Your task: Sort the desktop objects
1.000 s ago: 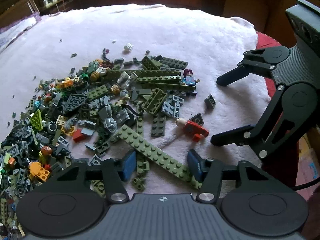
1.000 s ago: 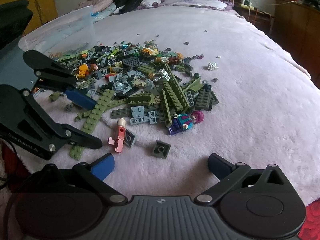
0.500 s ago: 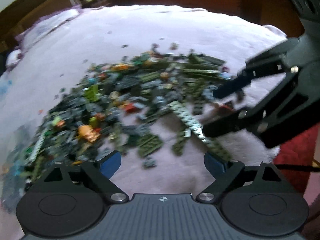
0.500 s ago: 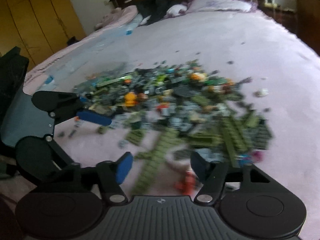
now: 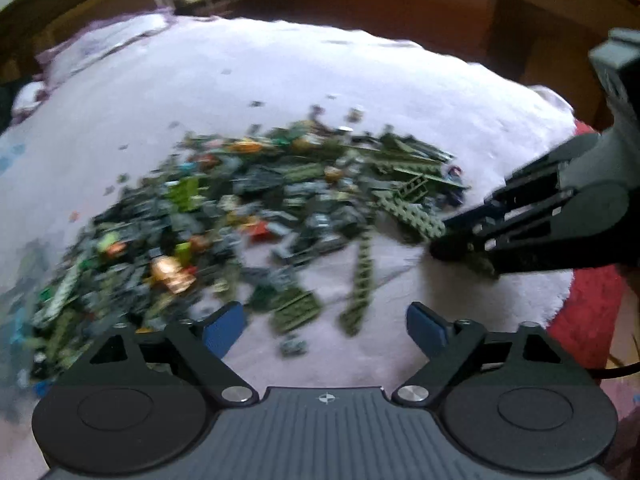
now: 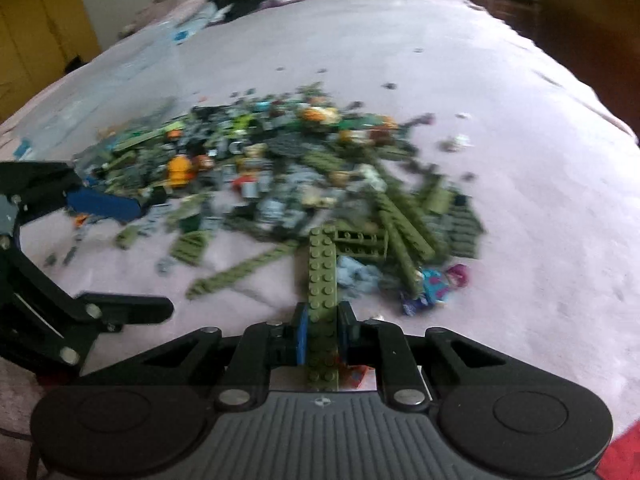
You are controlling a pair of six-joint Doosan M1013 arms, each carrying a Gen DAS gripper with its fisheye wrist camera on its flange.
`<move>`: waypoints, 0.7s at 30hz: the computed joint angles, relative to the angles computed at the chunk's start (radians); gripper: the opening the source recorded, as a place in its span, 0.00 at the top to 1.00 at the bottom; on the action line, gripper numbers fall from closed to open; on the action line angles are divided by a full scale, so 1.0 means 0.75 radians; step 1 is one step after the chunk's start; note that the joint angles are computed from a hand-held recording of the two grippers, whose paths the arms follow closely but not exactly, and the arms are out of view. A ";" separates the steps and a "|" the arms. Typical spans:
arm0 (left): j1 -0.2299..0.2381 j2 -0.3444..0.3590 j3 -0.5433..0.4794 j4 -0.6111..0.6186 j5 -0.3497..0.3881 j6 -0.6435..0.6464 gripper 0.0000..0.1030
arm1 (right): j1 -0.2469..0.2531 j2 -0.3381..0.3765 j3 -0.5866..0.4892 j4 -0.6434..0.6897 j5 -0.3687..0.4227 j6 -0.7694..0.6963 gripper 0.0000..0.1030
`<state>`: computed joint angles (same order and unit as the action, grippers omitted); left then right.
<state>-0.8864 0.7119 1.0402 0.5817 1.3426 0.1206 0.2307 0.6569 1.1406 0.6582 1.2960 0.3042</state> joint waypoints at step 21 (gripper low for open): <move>-0.006 -0.063 0.103 0.147 -0.224 -0.353 0.89 | -0.024 0.028 -0.022 0.052 0.068 0.062 0.82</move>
<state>-0.8911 0.6646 1.1178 0.6919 1.1746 -0.1440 0.2128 0.6781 1.1239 0.6973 1.3469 0.3509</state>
